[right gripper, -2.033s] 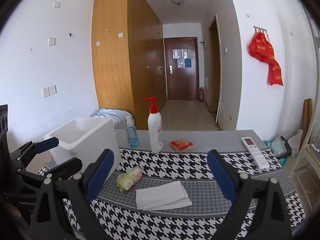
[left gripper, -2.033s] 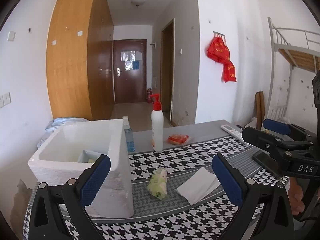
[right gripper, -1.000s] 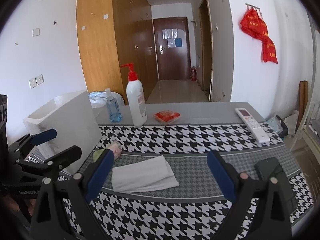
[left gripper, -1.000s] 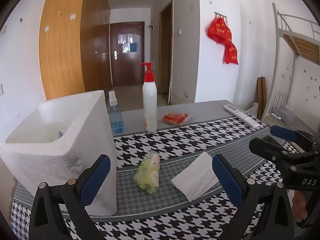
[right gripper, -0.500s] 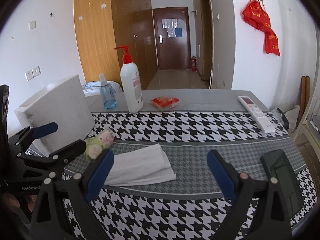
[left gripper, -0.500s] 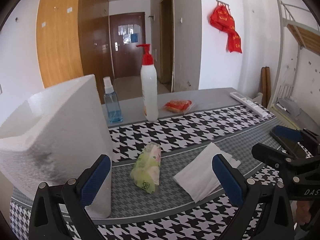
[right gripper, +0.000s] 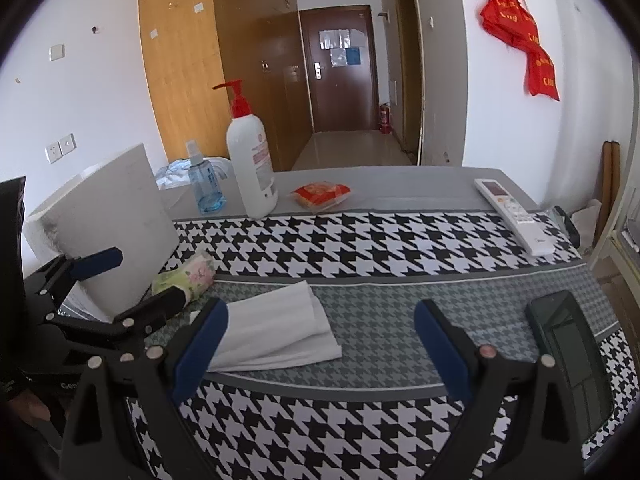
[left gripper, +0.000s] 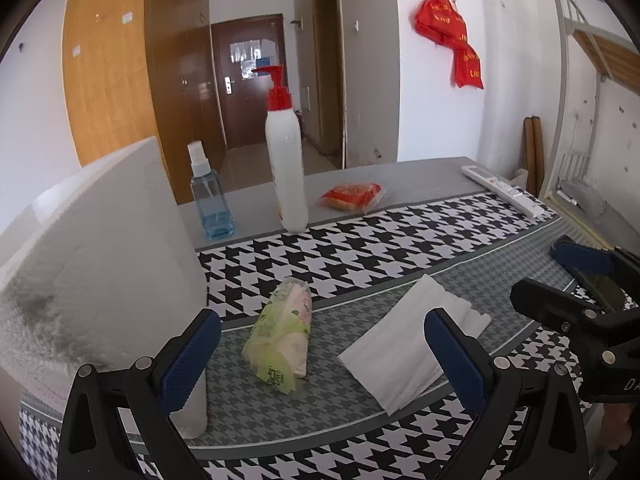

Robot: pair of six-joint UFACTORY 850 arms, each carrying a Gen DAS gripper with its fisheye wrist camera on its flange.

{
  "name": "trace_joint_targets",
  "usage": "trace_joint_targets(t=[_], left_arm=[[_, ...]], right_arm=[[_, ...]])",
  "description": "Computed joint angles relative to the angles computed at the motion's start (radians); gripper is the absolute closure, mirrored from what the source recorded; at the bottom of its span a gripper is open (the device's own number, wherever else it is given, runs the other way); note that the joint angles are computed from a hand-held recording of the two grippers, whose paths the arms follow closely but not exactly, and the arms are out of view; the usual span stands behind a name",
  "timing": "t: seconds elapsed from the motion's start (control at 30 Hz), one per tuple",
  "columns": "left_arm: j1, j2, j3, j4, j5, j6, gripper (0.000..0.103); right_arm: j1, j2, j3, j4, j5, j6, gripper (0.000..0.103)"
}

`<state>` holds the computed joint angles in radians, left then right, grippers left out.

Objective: Organize soft objects
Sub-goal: 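Close the left gripper on the green tissue pack while the right gripper approaches the white napkin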

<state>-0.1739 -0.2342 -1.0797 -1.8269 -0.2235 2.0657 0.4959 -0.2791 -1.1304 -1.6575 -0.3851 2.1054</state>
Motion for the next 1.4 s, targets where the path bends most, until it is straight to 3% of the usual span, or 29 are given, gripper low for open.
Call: trace_joint_targets(t=[0.13, 0.43, 0.73, 1.0, 1.4], left_arm=[[0.000, -0.013, -0.010, 0.084, -0.020, -0.081, 0.001], [0.007, -0.037, -0.031, 0.137, 0.014, -0.167, 0.001], [0.020, -0.081, -0.075, 0.488, 0.023, -0.559, 0.006], [0.020, -0.093, -0.084, 0.550, 0.031, -0.630, 0.007], [0.021, -0.133, -0.121, 0.784, 0.033, -0.886, 0.026]], right_arm=[[-0.004, -0.004, -0.001, -0.005, 0.010, 0.006, 0.007], [-0.007, -0.034, -0.033, 0.051, 0.039, -0.072, 0.007], [-0.009, -0.063, -0.064, 0.131, 0.055, -0.166, 0.007], [-0.012, -0.082, -0.085, 0.204, 0.072, -0.255, 0.007], [-0.027, -0.120, -0.123, 0.367, 0.122, -0.439, 0.007]])
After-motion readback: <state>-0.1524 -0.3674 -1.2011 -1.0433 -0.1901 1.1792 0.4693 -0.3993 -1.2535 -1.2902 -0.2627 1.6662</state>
